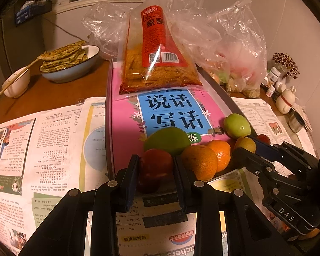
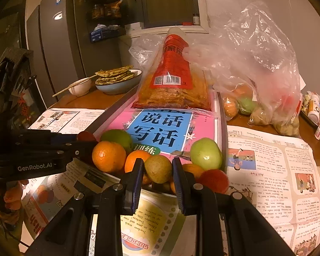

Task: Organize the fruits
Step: 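Place the green fruit on the box with the right tool while the left tool places the cherry tomato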

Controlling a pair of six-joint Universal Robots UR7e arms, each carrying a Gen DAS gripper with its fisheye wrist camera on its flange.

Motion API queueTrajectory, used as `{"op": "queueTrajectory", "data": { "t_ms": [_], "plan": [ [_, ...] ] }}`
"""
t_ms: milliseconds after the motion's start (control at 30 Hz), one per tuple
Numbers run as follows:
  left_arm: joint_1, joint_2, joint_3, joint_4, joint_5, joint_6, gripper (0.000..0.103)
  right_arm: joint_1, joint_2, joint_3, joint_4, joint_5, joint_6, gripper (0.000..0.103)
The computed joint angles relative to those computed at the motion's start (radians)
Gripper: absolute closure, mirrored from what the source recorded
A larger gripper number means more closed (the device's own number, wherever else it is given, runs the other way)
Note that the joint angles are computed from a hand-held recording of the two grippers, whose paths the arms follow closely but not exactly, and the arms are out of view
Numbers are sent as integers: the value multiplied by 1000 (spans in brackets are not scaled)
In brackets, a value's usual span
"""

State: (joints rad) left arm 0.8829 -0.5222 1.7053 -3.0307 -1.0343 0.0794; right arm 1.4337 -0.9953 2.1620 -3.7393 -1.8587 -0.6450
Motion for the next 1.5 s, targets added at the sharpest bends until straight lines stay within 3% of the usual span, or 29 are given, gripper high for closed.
{"op": "queueTrajectory", "data": {
  "t_ms": [667, 833, 1333, 1500],
  "plan": [
    [-2, -4, 9, -4, 6, -12, 70, -3, 3, 9, -20, 6, -5, 75],
    [-6, -6, 10, 5, 16, -16, 70, -7, -2, 26, -45, 16, -1, 67],
    [-12, -15, 26, 16, 31, -38, 62, -7, -48, 80, -73, 29, 19, 58],
    [-15, -16, 29, 16, 41, -48, 59, -6, -53, 87, -77, 26, 27, 45]
  ]
}}
